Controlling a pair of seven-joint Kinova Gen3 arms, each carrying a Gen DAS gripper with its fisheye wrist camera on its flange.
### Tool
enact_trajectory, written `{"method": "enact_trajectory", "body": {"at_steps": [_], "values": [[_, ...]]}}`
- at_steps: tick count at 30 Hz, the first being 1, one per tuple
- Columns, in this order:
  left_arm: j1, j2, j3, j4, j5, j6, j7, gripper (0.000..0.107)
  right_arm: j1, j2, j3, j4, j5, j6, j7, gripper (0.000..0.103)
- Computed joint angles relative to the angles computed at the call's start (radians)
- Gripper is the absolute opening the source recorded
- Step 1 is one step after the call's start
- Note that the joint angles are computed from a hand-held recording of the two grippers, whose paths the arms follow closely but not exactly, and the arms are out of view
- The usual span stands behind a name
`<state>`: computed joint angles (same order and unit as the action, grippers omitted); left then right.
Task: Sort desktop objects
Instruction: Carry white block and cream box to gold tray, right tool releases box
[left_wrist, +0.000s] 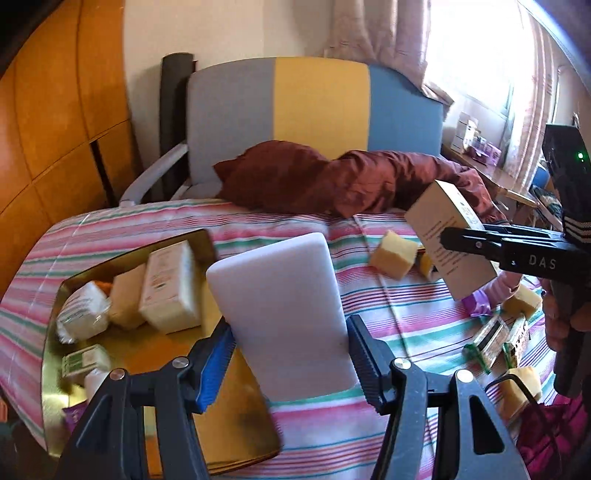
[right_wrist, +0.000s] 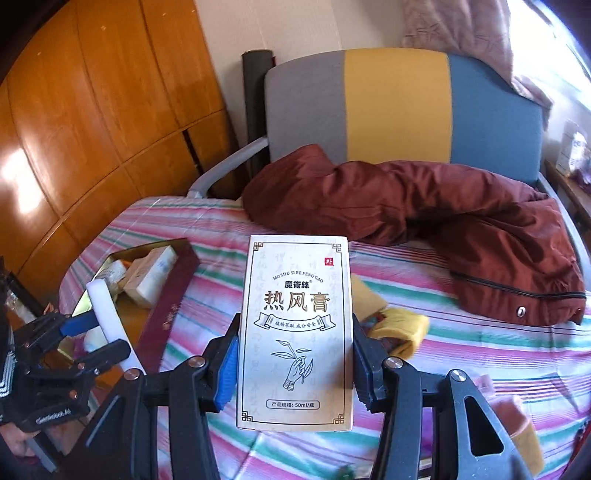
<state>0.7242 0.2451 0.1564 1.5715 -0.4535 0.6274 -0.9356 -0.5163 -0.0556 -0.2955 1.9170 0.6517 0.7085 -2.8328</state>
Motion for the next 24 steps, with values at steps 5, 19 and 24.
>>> {"method": "enact_trajectory", "body": {"at_steps": [5,19,24], "values": [[-0.044,-0.064,-0.011,0.089,0.003,-0.043,0.020,0.061,-0.051,0.064,-0.007,-0.083,-0.039,0.062,0.020,0.051],[-0.215,-0.217,0.021,0.257,-0.145,-0.058,0.202,0.061,-0.278,0.242,0.066,-0.324,-0.058,0.060,0.005,0.051],[-0.281,-0.246,0.040,0.297,-0.158,-0.065,0.225,0.062,-0.338,0.302,0.101,-0.373,-0.066,0.031,-0.021,0.051]]}}
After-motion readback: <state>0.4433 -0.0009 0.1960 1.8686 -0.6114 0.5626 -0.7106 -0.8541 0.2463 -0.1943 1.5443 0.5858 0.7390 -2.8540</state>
